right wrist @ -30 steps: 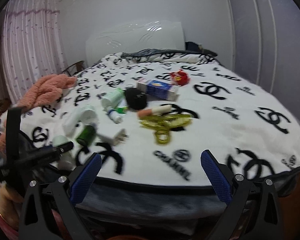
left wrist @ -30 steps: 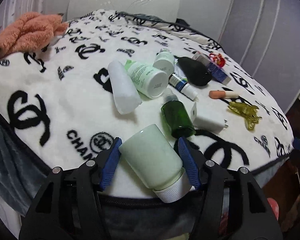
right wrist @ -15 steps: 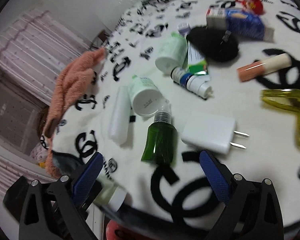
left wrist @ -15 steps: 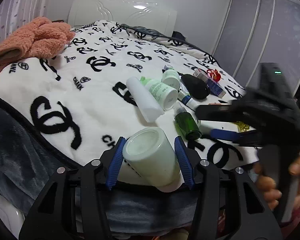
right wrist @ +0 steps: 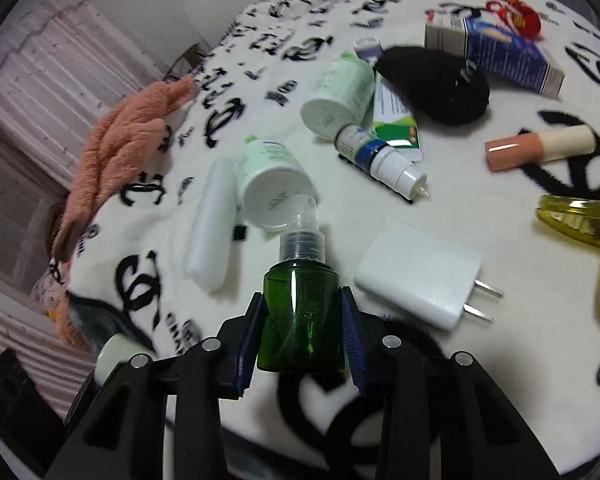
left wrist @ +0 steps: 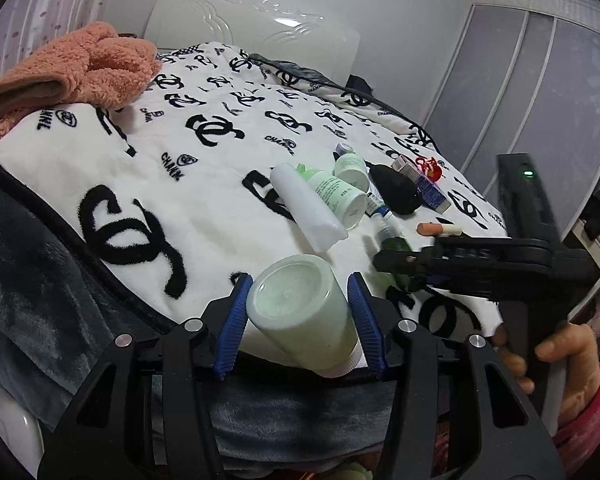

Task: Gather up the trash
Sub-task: 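Grasp the white bottle with the left tool while the right tool grasps the green spray bottle, then carry both bottles to the orange bin and open both tools to drop them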

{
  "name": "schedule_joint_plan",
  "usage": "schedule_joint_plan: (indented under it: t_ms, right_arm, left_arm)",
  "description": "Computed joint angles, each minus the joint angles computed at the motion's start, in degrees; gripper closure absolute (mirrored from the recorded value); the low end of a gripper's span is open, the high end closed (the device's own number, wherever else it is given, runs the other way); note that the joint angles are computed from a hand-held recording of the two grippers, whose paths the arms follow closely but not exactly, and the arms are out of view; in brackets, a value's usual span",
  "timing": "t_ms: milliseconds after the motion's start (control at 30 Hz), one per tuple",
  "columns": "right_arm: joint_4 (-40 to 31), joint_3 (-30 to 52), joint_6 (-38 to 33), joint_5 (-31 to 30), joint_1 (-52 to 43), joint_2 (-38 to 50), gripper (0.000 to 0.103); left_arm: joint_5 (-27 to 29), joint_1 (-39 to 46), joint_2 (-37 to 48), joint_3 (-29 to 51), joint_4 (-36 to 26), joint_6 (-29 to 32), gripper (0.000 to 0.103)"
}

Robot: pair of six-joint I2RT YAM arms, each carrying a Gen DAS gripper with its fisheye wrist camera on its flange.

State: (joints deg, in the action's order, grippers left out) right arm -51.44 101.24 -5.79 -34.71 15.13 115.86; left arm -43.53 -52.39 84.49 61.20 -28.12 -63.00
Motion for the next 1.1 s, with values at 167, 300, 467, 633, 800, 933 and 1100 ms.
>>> schedule_joint_plan:
  t_ms: [167, 300, 467, 633, 800, 933, 1100]
  right_arm:
    - [0.4, -5.2, -2.9, -3.9, -2.2, -5.8, 0.066]
    - [-0.5, -8.8, -6.2, -7.3, -4.5, -10.4, 0.066]
    - [-7.0, -16.6, -19.0, -9.5, -10.2, -17.8, 0.066]
    - [-14.7, -31.2, -37.3, -3.9, -20.1, -22.5, 0.066]
    - [-2.0, -45.7, -36.3, 8.4, -23.3, -15.8, 0.066]
    - [5.5, -45.4, -30.9, 15.0, -22.1, -2.6, 0.066]
    - [11.7, -43.7, -24.3, 19.3, -21.5, 3.7, 0.036]
  left_arm:
    - [-0.2, -0.9, -0.8, -0.1, 0.4, -0.1, 0.056]
    - [-2.8, -3.6, -0.9, 2.0, -2.4, -0.4, 0.056]
    - [-4.9, -11.1, -2.1, 3.9, -6.0, -0.2, 0.056]
    - [6.5, -18.0, 3.6, 3.9, -3.6, -0.1, 0.056]
    - [29.1, -15.1, 20.2, 1.4, 11.0, -2.4, 0.057]
    - [40.3, -11.8, 36.0, 10.9, 10.2, 3.5, 0.058]
    - [49.4, -8.8, 46.4, 20.0, 4.8, 6.0, 0.059]
